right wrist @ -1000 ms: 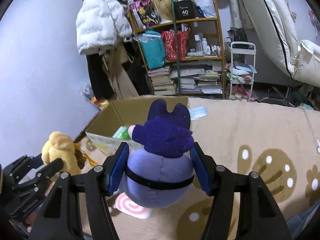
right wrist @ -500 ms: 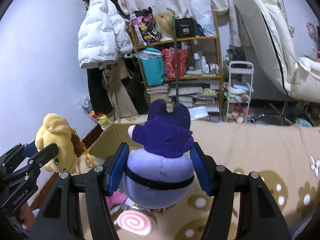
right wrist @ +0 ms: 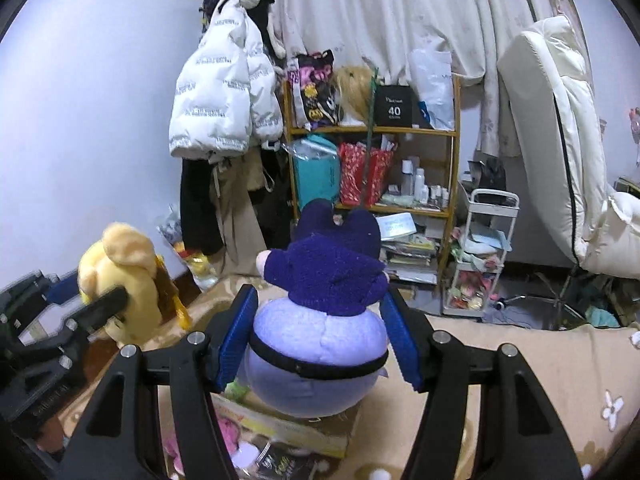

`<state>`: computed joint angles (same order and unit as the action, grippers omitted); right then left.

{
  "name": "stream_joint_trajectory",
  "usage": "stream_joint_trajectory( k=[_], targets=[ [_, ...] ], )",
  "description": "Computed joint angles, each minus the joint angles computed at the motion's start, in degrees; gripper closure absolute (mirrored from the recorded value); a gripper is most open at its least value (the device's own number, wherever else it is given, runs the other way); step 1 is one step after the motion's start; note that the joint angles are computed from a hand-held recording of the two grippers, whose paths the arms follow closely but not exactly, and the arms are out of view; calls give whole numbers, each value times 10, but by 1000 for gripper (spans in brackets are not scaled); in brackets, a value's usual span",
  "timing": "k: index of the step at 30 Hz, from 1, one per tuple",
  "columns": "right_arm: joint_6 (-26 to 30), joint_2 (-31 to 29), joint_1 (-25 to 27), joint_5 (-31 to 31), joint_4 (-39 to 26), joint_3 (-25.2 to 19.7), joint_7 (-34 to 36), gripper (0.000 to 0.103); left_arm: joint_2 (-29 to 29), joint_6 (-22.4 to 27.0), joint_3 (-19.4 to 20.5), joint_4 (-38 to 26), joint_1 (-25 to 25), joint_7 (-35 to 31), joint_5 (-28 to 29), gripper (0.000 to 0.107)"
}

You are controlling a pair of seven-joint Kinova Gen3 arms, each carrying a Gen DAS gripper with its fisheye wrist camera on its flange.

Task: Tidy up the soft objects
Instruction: 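Lift the yellow plush with the left tool while the right tool carries the navy plush to the box, then open the left tool over the box while the right tool releases the navy plush inside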

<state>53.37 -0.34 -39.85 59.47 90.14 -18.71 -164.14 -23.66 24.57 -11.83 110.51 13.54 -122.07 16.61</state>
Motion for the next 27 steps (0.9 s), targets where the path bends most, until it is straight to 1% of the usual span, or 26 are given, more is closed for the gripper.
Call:
stream_joint_trajectory(
  k=[3, 7, 10, 12, 14, 18, 19, 21, 25, 27],
  targets=[
    [-11, 4, -2, 26, 14, 0, -28, 36, 12, -3, -15, 4, 10, -5, 10, 70],
    [-21, 8, -2, 26, 18, 5, -26, 36, 29, -7, -35, 7, 20, -24, 29, 70],
    [-31, 13, -1, 22, 20, 10, -23, 36, 46, -4, -41, 7, 15, -34, 45, 70],
    [-31, 19, -1, 18, 18, 14, -22, 36, 61, 9, -59, 3, 21, -54, 67, 70],
    [-22, 29, -5, 12, 14, 18, -15, 36, 75, 24, -69, -1, 16, -74, 92, 70],
    [-24, 44, -11, 0, 12, 30, 7, 36, 99, 60, -85, -11, 5, -114, 141, 70],
    [-27, 46, -12, -2, 13, 34, 10, 36, 102, 65, -86, -11, 2, -125, 151, 70],
    [-36, 49, -12, -10, 12, 41, 21, 36, 105, 62, -74, -7, -12, -133, 156, 70],
    [-59, 51, -11, -8, 24, 49, 16, 36, 115, 58, -52, -2, -37, -149, 170, 70],
    [-65, 57, -8, -18, 24, 52, 30, 41, 118, 54, -37, 2, -51, -154, 175, 70]
  ],
)
